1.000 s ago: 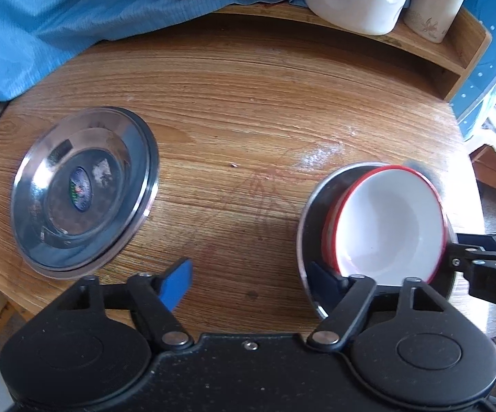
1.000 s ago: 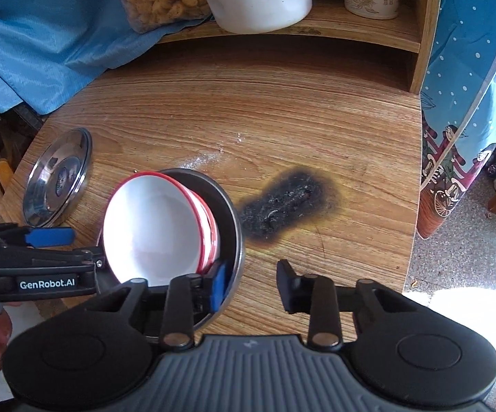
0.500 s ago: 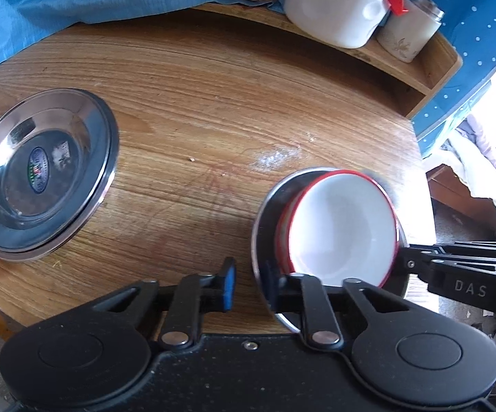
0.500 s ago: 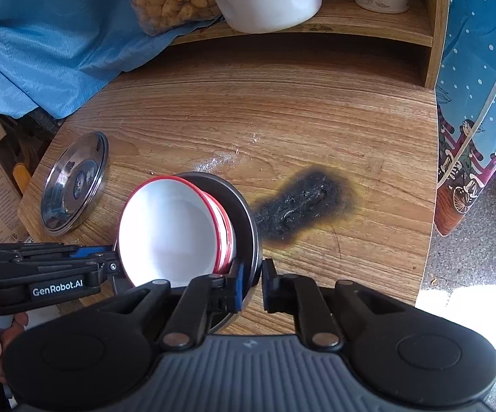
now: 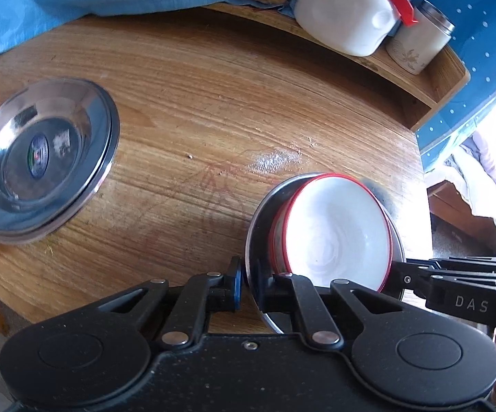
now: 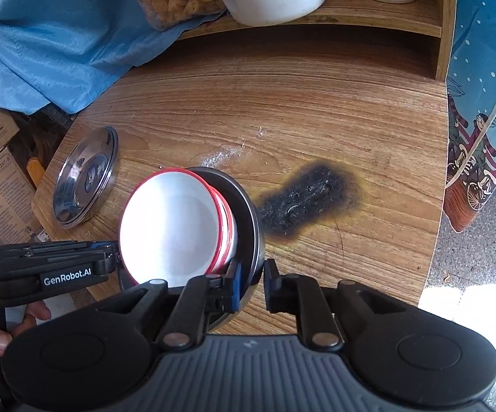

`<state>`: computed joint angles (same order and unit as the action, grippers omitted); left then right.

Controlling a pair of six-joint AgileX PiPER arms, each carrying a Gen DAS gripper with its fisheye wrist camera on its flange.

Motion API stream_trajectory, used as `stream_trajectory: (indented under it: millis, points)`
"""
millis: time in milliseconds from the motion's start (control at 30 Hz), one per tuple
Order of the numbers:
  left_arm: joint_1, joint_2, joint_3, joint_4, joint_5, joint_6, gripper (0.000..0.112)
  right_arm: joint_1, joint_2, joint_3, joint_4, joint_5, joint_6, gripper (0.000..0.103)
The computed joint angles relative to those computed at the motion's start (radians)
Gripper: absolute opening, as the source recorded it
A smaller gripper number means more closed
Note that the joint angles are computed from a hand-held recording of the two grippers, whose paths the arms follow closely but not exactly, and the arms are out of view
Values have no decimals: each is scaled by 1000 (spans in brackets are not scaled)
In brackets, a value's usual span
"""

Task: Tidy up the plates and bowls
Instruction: 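Lift the steel bowl with both grippers and carry it toward the steel plate stack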

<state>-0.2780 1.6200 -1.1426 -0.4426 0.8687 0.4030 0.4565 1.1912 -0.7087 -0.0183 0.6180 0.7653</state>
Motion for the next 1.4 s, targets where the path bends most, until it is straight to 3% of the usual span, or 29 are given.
stream_trajectory:
  millis: [367,600,967,1400]
  points:
    - [5,17,-21,-2,39,-25,8,3,13,-18,-7,20,24,15]
    - [10,26,-36,-14,58,55,10,11,26,-31,-21,32,97,12]
    - [39,101,-142,-78,145,178,9,115,15,-45,-240,85,432,12]
    - [115,117,-206,-155,181,276,9,216,65,-137,-428,139,618,11]
